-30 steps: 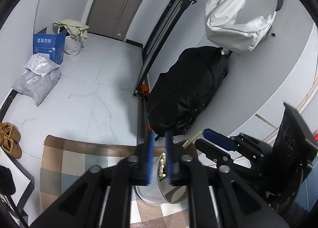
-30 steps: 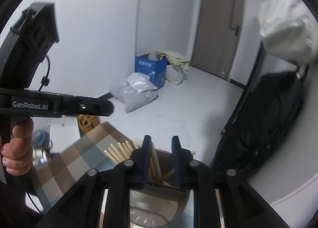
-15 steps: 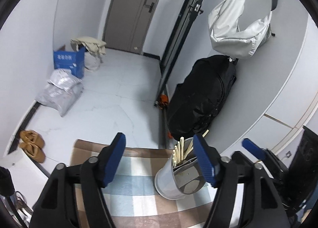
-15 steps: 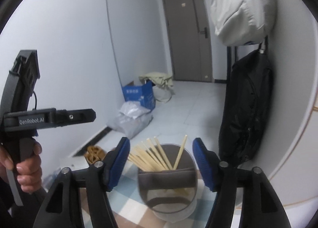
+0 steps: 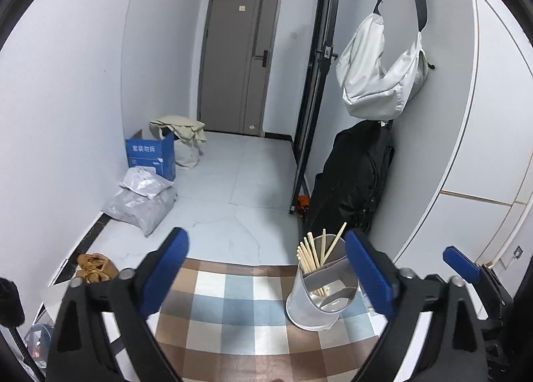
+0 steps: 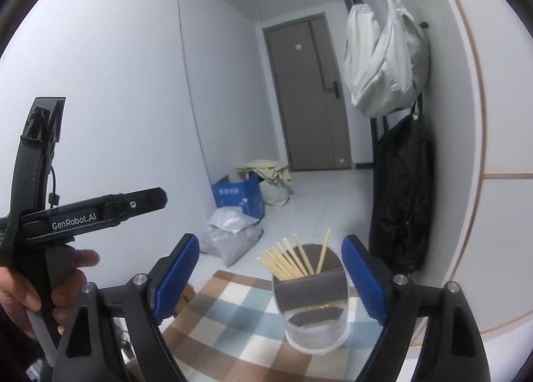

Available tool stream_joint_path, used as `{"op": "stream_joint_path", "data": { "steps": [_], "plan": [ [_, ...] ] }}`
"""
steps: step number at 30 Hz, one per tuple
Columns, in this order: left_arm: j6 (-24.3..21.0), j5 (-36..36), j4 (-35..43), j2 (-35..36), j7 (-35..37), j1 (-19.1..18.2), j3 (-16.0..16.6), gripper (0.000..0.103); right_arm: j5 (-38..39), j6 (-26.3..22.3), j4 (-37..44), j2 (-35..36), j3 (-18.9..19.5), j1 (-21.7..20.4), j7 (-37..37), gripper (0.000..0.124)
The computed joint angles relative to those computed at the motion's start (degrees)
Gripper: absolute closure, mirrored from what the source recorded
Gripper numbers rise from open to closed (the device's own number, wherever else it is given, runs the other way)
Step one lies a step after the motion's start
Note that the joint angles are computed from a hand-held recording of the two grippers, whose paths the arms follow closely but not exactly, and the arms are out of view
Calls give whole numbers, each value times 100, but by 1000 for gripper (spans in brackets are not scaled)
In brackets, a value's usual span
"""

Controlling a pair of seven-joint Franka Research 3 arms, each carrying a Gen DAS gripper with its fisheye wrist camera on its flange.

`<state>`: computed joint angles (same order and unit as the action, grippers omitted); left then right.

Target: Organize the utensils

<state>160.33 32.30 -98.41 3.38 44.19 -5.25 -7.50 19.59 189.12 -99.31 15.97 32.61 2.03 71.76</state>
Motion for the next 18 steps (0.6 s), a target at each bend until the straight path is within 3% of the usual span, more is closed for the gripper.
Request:
{"op": "stream_joint_path", "data": {
  "steps": [2, 7, 14, 18],
  "plan": [
    [134, 616, -228, -187, -638, -19, 61, 8, -17, 256, -311, -158, 329, -294, 60, 29],
    [192, 1632, -595, -529, -1593, 96, -40, 1, -232, 910, -986, -539, 253, -276, 498, 21],
    [405, 3006, -1091, -931, -2852, 386, -267, 1, 358, 1569, -1481, -777, -646, 692, 254, 21],
    [499, 3414, -1276, -1014, -3254, 496, -343, 1, 676, 1946, -1678, -780, -998, 1151, 26, 21]
  ]
}}
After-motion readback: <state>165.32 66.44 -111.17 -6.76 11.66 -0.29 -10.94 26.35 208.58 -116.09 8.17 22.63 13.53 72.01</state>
